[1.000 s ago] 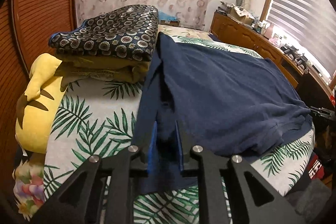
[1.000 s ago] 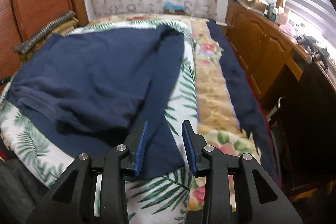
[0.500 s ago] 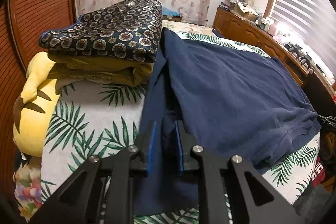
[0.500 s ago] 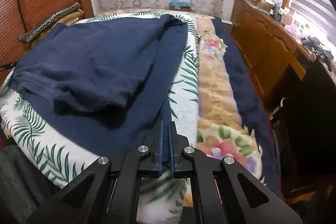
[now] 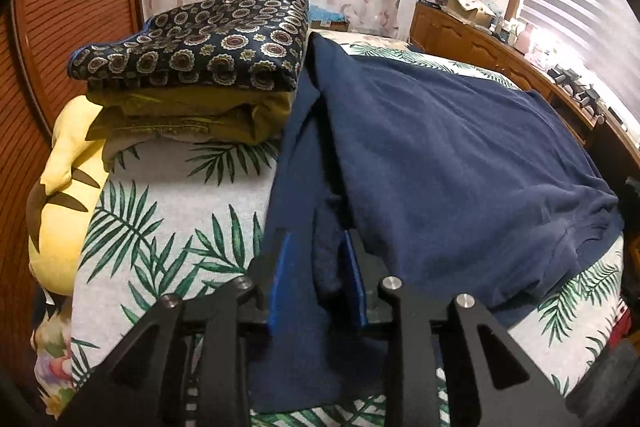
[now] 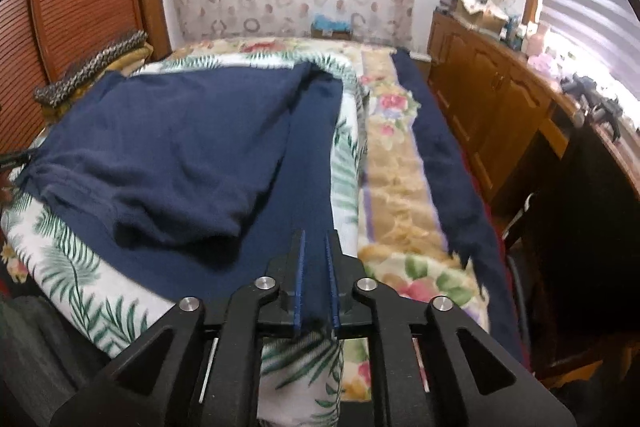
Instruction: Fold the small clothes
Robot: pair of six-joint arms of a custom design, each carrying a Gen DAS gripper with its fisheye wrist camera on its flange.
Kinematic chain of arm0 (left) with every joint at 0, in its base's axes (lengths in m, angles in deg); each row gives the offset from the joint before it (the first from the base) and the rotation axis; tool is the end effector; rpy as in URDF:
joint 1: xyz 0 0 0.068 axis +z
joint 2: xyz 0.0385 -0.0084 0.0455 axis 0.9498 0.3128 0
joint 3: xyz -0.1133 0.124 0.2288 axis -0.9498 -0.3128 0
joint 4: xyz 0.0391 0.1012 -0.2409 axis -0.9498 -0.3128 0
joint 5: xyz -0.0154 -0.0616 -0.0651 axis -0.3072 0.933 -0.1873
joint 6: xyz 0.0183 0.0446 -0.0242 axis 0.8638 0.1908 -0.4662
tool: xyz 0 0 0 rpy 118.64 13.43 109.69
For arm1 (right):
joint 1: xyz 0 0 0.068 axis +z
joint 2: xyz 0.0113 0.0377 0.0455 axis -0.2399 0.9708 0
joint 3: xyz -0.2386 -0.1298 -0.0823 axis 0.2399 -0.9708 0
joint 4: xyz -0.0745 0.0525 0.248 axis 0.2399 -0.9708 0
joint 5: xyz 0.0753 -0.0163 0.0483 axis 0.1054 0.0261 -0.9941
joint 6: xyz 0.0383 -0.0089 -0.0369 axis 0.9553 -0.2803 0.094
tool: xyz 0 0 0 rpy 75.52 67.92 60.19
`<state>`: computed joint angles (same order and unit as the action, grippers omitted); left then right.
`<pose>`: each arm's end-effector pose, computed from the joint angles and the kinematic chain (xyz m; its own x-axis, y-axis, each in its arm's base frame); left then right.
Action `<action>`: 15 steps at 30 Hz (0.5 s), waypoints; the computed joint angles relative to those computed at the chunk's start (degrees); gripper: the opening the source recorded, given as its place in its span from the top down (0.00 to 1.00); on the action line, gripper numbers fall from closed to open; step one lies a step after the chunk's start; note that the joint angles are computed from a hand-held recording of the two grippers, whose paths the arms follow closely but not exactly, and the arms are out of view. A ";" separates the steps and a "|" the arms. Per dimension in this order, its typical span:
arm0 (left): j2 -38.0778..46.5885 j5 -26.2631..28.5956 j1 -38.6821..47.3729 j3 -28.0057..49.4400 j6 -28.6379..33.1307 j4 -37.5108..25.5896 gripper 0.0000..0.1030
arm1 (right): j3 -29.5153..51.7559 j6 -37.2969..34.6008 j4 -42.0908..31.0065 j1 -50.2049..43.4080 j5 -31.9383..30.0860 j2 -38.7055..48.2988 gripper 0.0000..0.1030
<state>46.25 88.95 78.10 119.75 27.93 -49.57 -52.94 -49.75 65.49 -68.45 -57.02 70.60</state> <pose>0.3464 0.0220 0.1467 -0.6727 0.3024 -0.6753 0.4909 0.8653 -0.1015 0.1061 -0.1211 0.1636 -0.6830 0.1578 -0.7132 0.2436 0.9697 -0.0187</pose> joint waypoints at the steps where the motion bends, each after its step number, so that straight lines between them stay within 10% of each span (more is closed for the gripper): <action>1: -0.33 -0.20 -0.07 -0.99 0.25 1.42 0.74 | 0.29 1.45 0.41 1.33 0.40 -0.80 0.84; 7: -1.23 0.70 0.97 -3.17 0.03 3.64 0.73 | 0.66 11.44 7.27 12.92 3.17 -0.61 0.56; 15: -1.94 2.73 2.68 -2.06 2.92 -1.63 0.72 | -0.69 21.65 24.55 35.52 14.85 13.64 0.51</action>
<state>44.31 91.68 80.78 117.68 30.85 -51.20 -53.63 -28.10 90.04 -32.93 -42.17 84.24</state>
